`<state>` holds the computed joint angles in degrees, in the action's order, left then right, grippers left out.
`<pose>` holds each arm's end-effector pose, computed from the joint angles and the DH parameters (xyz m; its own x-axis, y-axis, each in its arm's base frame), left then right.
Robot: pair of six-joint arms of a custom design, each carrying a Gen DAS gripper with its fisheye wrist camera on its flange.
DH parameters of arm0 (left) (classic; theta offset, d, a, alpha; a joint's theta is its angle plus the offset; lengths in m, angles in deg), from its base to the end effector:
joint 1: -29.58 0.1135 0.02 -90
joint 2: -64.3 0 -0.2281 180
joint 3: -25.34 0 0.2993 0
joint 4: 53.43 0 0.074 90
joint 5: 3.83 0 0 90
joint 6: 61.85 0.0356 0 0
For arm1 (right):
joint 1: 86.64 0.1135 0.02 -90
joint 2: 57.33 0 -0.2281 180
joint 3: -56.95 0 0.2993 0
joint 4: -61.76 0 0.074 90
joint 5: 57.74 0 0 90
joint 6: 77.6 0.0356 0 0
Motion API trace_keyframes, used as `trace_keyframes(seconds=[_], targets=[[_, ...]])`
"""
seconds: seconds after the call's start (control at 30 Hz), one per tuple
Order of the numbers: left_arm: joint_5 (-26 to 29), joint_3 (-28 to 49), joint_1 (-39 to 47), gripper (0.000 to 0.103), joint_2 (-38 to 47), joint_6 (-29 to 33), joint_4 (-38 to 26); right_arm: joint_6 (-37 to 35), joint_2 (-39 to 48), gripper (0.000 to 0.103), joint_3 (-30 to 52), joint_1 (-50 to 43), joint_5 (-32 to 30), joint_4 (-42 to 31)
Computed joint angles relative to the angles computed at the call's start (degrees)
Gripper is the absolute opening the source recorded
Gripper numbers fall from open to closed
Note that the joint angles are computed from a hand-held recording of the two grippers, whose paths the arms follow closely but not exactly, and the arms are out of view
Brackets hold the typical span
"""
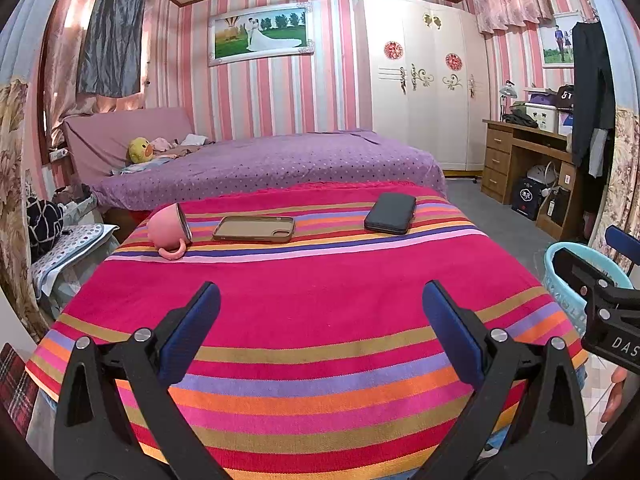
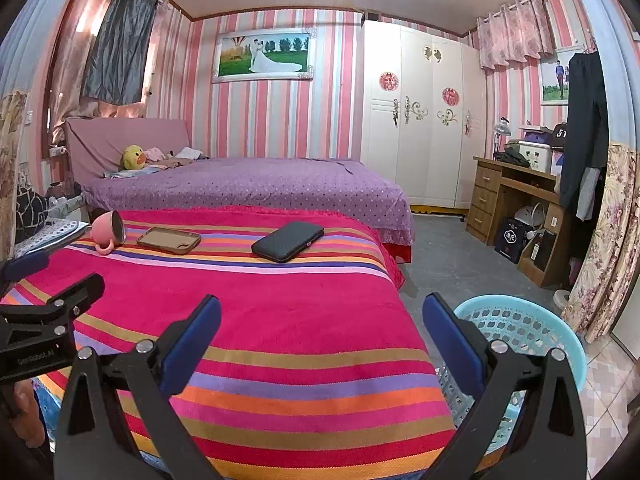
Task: Collect trash
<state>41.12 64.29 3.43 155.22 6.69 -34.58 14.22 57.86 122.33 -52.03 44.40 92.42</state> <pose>0.2724 -0.1057 0.0516 -0.3757 -0.1035 -0.9209 -0.3848 0.9214 0.0535 0.3442 0.2284 0.0556 -0.2823 -0.1571 -0.9464 -0.3830 0.9229 -0.0390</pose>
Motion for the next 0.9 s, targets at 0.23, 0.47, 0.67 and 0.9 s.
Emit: trace_keyframes(seconds=[0.23,0.47,0.67,0.9], targets=[[0.23,-0.1,0.73,0.098,-0.3,0.49,0.35,0.19,-0.25,0.098,-0.48,0.08,0.35,0.8],[-0.08,0.05,0.8,0.098,0.01,0.7,0.63,0.28,-0.06,0.098,-0.46,-0.03,0.41,1.2],[-0.15,-0.52,1.09,0.098,-0.51,0.92,1.11,-0.09,-0.01,0.098,-0.51,-0.17,0.31,1.38],[-0.1,-0.83,1.15,0.098,-0.58,1.03,1.43,-0.06,-0.02,0.098,-0.56,-0.22,0.13,1.54]])
